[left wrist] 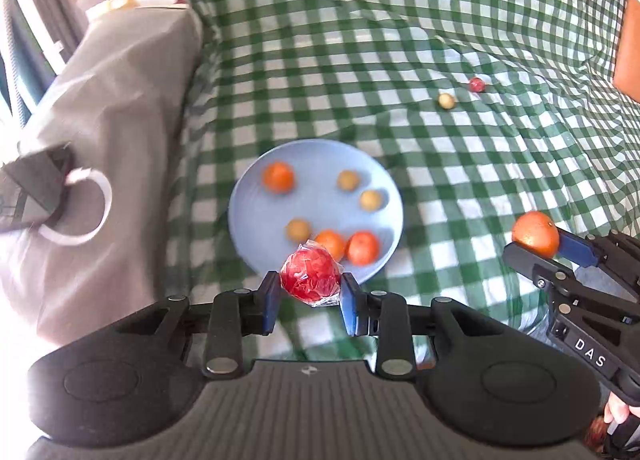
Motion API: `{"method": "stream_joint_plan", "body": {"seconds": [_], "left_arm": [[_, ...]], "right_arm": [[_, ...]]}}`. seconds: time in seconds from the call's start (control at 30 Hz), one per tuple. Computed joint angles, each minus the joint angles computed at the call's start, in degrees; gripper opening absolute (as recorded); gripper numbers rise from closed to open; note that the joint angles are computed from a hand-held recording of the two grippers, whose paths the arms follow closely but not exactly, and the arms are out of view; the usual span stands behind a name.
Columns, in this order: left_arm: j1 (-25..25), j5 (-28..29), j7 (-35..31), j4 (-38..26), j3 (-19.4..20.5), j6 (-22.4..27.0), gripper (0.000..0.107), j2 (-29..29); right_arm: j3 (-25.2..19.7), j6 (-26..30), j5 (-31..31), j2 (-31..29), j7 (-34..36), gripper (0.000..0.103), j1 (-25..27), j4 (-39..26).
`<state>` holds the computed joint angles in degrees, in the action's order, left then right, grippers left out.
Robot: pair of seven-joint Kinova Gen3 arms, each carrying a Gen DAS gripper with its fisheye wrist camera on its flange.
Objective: Organize fruits
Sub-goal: 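Carry the orange and wrapped red fruit over the blue plate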
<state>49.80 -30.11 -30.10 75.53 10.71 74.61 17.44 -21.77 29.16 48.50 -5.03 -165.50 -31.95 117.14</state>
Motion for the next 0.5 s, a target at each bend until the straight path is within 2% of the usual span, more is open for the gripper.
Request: {"method": "stream_joint_plan", "body": {"seconds": [0.17, 0.5], "left_arm": [[0.8, -1.4, 4.0, 5.3, 0.9, -0.7, 0.035, -3.6], [-1.1, -3.6, 8.5, 9.5, 3.5, -2.7, 0.035, -6.8]], "right_arm": [[-2.9, 4.2, -0.2, 0.0, 2.1, 0.038, -3.2, -2.4], [-3.2, 8.6, 1.2, 1.1, 2.3, 0.038, -7.3, -4.8]]}}
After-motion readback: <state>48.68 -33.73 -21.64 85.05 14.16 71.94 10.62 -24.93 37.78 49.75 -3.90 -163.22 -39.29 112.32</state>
